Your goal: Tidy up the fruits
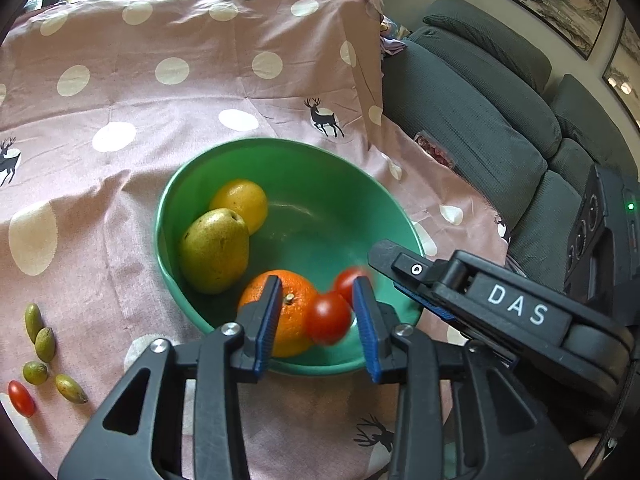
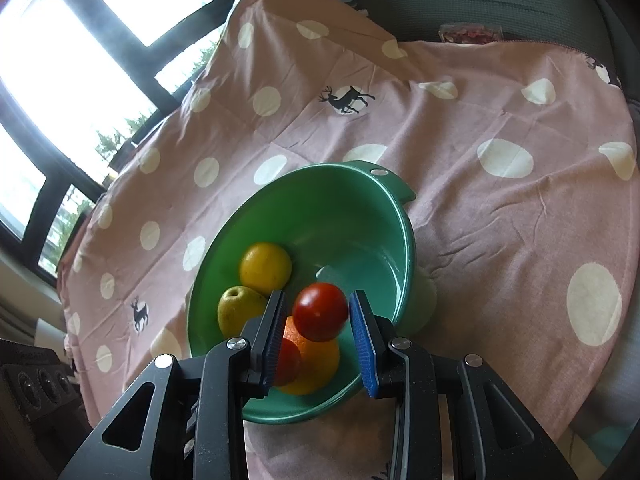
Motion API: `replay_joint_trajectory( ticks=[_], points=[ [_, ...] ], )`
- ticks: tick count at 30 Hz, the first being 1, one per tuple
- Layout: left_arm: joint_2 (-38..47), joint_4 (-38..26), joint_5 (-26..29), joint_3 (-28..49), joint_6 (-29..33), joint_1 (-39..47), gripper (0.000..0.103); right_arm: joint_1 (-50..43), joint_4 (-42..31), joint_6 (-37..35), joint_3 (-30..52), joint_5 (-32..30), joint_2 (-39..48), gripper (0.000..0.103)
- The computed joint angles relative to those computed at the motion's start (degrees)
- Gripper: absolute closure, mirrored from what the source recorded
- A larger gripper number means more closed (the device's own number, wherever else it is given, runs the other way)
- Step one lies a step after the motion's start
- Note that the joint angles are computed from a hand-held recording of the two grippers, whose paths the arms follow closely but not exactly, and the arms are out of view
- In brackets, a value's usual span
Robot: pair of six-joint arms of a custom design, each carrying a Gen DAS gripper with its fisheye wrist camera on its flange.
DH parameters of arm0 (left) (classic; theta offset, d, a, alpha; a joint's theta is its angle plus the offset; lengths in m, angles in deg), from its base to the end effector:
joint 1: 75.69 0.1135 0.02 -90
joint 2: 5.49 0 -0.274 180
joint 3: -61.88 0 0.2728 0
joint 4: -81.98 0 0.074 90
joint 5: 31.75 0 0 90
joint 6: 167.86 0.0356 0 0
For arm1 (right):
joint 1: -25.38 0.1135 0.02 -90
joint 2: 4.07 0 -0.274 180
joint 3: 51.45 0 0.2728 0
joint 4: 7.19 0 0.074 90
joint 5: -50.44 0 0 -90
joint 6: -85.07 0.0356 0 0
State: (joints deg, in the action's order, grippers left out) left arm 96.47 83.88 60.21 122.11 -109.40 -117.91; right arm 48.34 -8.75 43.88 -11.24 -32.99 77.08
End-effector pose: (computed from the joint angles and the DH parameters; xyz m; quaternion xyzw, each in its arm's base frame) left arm 0.2691 -0.2459 0.1298 0.0915 0.9009 -0.2668 0.3298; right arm 0.2452 0.0994 0.1316 0.2269 0.8855 0.1932 0.3565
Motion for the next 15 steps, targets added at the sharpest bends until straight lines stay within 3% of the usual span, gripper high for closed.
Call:
replay_joint_trajectory(
  ticks=[8,15],
  points=[
    [-11.43,-1.42,-3.64,-7.94,-1.45,2.10,0.047,0.66,1.46,0.46,-1.54,-0.45,-3.13,0.061],
    [-27.60,-13.37,-16.99,-17.69,-5.90,6.10,0.045,5.68,-1.74,-1.94,2.09,-0.17,-3.43,0.051]
  ],
)
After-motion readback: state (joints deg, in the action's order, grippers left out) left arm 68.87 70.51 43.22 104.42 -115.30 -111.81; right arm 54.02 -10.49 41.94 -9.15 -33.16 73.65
